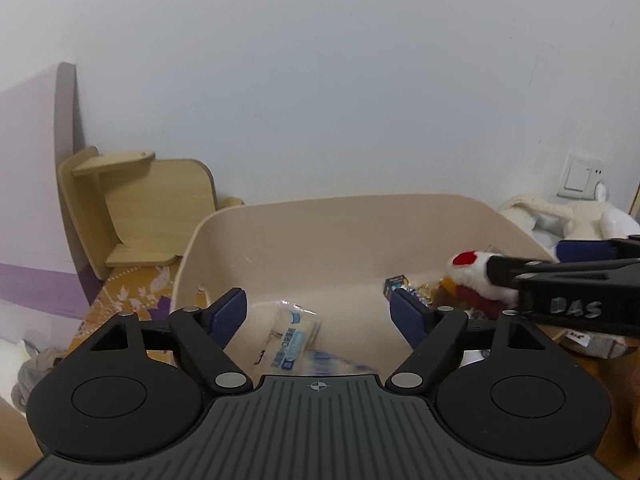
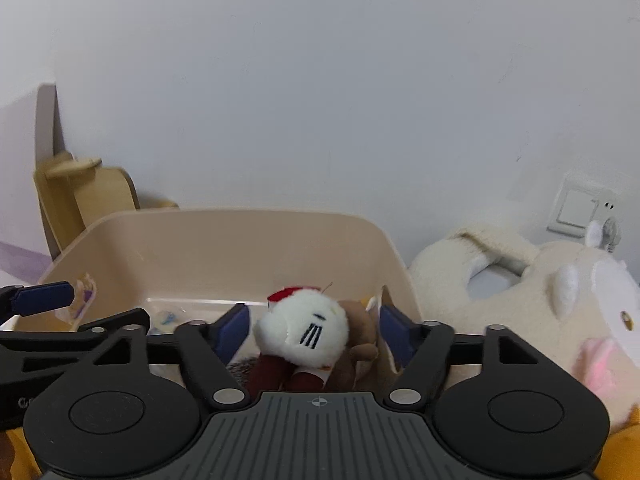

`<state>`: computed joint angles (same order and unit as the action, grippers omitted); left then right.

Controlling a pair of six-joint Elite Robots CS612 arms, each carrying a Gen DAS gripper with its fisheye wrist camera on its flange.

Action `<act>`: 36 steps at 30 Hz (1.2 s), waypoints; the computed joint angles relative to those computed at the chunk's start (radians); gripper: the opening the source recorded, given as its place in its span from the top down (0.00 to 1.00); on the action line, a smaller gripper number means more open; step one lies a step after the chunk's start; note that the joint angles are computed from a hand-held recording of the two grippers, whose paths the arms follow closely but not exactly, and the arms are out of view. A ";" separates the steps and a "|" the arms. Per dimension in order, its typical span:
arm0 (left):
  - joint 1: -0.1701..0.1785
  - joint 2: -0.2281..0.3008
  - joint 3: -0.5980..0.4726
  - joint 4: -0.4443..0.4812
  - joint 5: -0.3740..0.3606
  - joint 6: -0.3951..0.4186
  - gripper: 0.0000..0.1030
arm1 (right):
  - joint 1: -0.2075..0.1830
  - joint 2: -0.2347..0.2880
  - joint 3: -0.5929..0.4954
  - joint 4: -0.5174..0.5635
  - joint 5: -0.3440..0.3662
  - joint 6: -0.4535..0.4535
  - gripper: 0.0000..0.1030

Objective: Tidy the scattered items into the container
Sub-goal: 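Open the left gripper over the bin while the right gripper releases the cat plush, then withdraw both tools and approach the black box and orange bottle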

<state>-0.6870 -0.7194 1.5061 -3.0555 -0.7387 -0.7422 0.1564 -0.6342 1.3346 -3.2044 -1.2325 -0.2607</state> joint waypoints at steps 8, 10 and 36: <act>-0.030 -0.047 0.077 -0.058 0.015 -0.099 0.17 | -0.025 -0.059 0.122 -0.165 0.025 0.006 0.16; -0.041 -0.061 0.098 -0.048 0.034 -0.121 0.17 | -0.031 -0.074 0.165 -0.219 0.028 -0.002 0.16; -0.120 -0.075 0.261 -0.061 0.068 -0.055 0.16 | -0.031 -0.113 0.381 -0.296 0.031 -0.094 0.08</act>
<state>-0.8073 -0.7942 1.7667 -3.1162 -0.6706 -0.7975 0.1256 -0.7473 1.7158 -3.5006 -1.2017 -0.3546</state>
